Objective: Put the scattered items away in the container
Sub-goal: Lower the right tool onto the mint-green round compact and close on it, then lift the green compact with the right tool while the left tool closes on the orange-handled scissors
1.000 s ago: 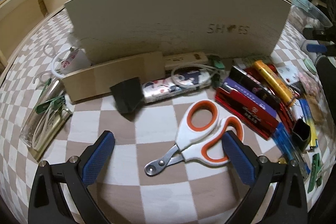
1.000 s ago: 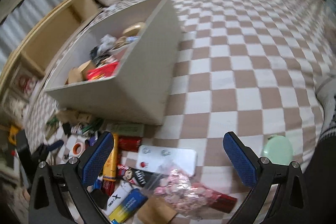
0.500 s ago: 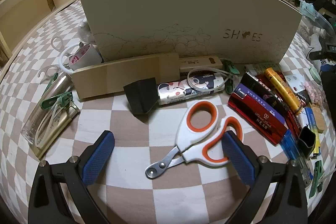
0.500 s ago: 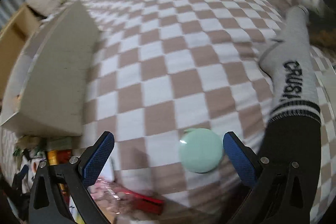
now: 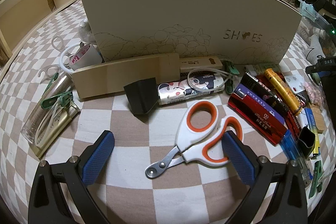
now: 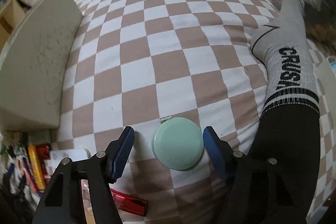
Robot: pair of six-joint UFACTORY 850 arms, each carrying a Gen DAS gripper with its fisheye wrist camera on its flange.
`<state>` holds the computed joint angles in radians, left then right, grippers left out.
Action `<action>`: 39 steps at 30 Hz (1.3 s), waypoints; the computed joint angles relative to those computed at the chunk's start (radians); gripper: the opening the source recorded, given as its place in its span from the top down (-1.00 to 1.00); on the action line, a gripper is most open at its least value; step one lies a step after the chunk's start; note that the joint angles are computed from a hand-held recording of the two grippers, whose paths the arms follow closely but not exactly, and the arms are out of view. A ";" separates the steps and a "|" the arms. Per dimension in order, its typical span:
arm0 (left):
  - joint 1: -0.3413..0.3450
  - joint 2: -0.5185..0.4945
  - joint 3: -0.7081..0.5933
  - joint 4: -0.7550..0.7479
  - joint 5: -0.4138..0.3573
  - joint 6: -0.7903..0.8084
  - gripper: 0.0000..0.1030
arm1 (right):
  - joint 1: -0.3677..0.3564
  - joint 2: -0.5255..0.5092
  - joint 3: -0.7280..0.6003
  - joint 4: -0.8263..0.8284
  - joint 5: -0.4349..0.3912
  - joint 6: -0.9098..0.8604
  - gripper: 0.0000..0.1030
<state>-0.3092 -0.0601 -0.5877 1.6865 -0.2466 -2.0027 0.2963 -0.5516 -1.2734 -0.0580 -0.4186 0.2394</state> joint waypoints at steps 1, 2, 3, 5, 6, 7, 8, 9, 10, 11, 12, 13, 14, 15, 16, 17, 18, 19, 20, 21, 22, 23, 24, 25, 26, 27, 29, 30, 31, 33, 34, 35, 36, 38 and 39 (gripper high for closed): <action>-0.010 0.006 0.002 -0.026 -0.006 0.018 -1.00 | 0.005 -0.003 -0.002 -0.014 -0.002 0.010 -0.17; -0.009 0.007 0.002 -0.030 -0.006 0.023 -1.00 | 0.003 -0.005 -0.003 0.014 0.001 -0.016 -0.06; -0.003 0.006 -0.003 -0.039 -0.004 0.038 -1.00 | -0.002 -0.006 -0.002 0.084 0.003 -0.077 0.14; -0.003 0.007 -0.003 -0.047 -0.004 0.046 -1.00 | 0.001 0.002 0.008 0.098 0.019 -0.100 0.23; -0.002 0.007 -0.004 -0.046 -0.003 0.046 -1.00 | 0.004 0.005 0.011 0.097 0.026 -0.104 0.32; -0.002 0.007 -0.004 -0.047 -0.004 0.047 -1.00 | 0.007 0.008 0.015 0.103 0.033 -0.111 0.37; -0.006 0.008 -0.006 -0.061 -0.007 0.058 -1.00 | 0.010 0.012 0.021 0.122 0.043 -0.135 0.37; -0.011 0.010 -0.006 -0.075 -0.011 0.069 -1.00 | 0.012 0.015 0.025 0.145 0.048 -0.161 0.38; -0.014 0.011 -0.006 -0.086 -0.015 0.078 -1.00 | 0.014 0.013 0.021 0.163 0.049 -0.182 0.38; -0.013 0.011 -0.006 -0.087 -0.016 0.079 -1.00 | 0.016 0.016 0.024 0.205 0.054 -0.229 0.39; -0.014 0.011 -0.006 -0.088 -0.017 0.079 -1.00 | 0.018 0.018 0.026 0.243 0.057 -0.271 0.42; -0.013 0.012 -0.005 -0.086 -0.016 0.078 -1.00 | 0.019 0.021 0.030 0.280 0.061 -0.314 0.45; -0.013 0.012 -0.005 -0.085 -0.015 0.077 -1.00 | 0.020 0.024 0.033 0.337 0.064 -0.377 0.46; -0.014 0.014 -0.004 -0.091 -0.017 0.080 -1.00 | 0.020 0.027 0.038 0.379 0.065 -0.425 0.49; -0.014 0.014 -0.004 -0.091 -0.017 0.080 -1.00 | 0.023 0.030 0.043 0.408 0.067 -0.459 0.54; -0.015 0.014 -0.004 -0.093 -0.019 0.082 -1.00 | 0.025 0.032 0.046 0.453 0.067 -0.509 0.55; -0.016 0.020 0.002 -0.094 -0.020 0.082 -1.00 | 0.028 0.034 0.047 0.483 0.064 -0.542 0.57; -0.017 0.022 0.003 -0.095 -0.021 0.082 -1.00 | 0.030 0.037 0.052 0.497 0.063 -0.559 0.57; -0.017 0.022 0.003 -0.095 -0.021 0.082 -1.00 | 0.035 0.040 0.055 0.513 0.065 -0.580 0.57; -0.016 0.022 0.003 -0.092 -0.019 0.079 -1.00 | 0.038 0.041 0.057 0.528 0.065 -0.598 0.58; -0.016 0.022 0.003 -0.092 -0.019 0.079 -1.00 | 0.040 0.042 0.058 0.544 0.064 -0.618 0.58; -0.016 0.022 0.003 -0.088 -0.018 0.077 -1.00 | 0.043 0.045 0.061 0.564 0.065 -0.642 0.58; -0.017 0.022 0.003 -0.085 -0.022 0.072 -0.99 | 0.046 0.047 0.064 0.579 0.067 -0.661 0.58; -0.019 0.024 0.005 -0.075 -0.021 0.063 -0.98 | 0.048 0.048 0.066 0.590 0.066 -0.677 0.58; -0.022 0.028 0.009 -0.062 -0.020 0.048 -0.94 | 0.051 0.048 0.066 0.600 0.062 -0.694 0.57; -0.024 0.031 0.012 -0.048 -0.019 0.036 -0.89 | 0.056 0.049 0.069 0.613 0.063 -0.714 0.57; -0.030 0.033 0.013 -0.022 -0.019 0.017 -0.83 | 0.055 0.059 0.082 0.667 0.058 -0.777 0.57; -0.031 0.035 0.015 -0.007 -0.018 0.008 -0.77 | 0.054 0.063 0.087 0.709 0.053 -0.823 0.57; -0.032 0.035 0.015 0.010 -0.015 -0.004 -0.74 | 0.052 0.068 0.092 0.739 0.051 -0.855 0.57; -0.033 0.036 0.014 0.042 -0.008 -0.023 -0.60 | 0.050 0.076 0.100 0.790 0.056 -0.905 0.57; -0.033 0.036 0.015 0.064 -0.003 -0.039 -0.54 | 0.049 0.080 0.104 0.805 0.061 -0.916 0.56; -0.033 0.039 0.017 0.099 0.004 -0.069 -0.41 | 0.047 0.080 0.104 0.815 0.065 -0.921 0.54; -0.033 0.040 0.018 0.127 0.010 -0.093 -0.29 | 0.043 0.081 0.106 0.822 0.072 -0.917 0.28; -0.030 0.043 0.019 0.187 0.028 -0.145 -0.07 | 0.048 0.069 0.094 0.837 0.100 -0.920 -0.58; -0.032 0.046 0.021 0.231 0.034 -0.191 0.14 | 0.050 0.066 0.089 0.851 0.113 -0.938 -0.71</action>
